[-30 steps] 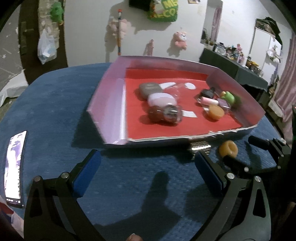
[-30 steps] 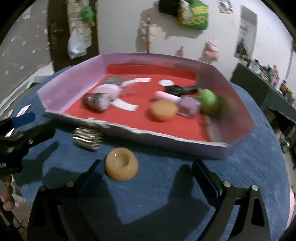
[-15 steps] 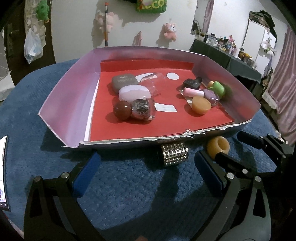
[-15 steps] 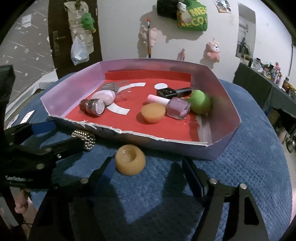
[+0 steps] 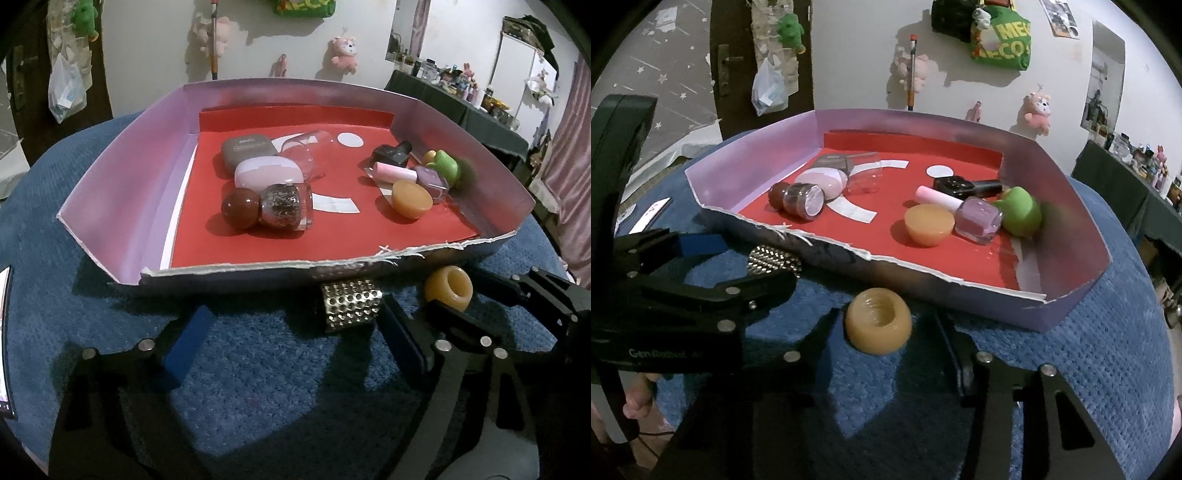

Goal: Organize rigid objects
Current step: 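Grasp the silver bead cube with the left gripper while the right gripper grasps the amber ring sponge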

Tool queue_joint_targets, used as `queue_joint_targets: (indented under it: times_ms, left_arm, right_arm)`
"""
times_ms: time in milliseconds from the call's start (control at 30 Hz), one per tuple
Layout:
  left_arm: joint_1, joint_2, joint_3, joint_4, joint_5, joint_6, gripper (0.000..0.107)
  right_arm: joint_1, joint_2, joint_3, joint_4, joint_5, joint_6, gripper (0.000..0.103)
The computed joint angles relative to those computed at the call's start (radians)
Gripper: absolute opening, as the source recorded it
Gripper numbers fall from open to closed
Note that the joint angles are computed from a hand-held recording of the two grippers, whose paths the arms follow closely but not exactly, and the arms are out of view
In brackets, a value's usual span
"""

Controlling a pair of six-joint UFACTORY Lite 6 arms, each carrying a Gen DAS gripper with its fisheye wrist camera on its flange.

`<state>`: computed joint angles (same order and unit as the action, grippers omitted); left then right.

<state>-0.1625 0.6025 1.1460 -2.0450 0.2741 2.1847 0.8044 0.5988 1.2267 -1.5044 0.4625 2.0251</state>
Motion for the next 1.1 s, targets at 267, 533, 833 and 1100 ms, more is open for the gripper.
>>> queue_joint_targets:
  times_ms: [267, 533, 833, 1100]
  left_arm:
    - [-0.028, -0.056, -0.066, 0.008, 0.051, 0.057, 0.030]
    - [-0.022, -0.116, -0.134, -0.103, 0.065, 0.179, 0.028]
    - [0.031, -0.231, -0.235, -0.061, 0.125, 0.161, 0.028]
    - [0.055, -0.281, -0.283, -0.027, 0.157, 0.131, 0.028]
  right_arm:
    - [0.008, -0.006, -0.004, -0.005, -0.007, 0.027, 0.040]
    - [0.010, -0.078, -0.082, -0.064, -0.035, 0.124, 0.040]
    - [0.031, -0.153, -0.139, -0.120, -0.044, 0.206, 0.040]
    - [0.065, -0.188, -0.155, -0.105, -0.027, 0.201, 0.040]
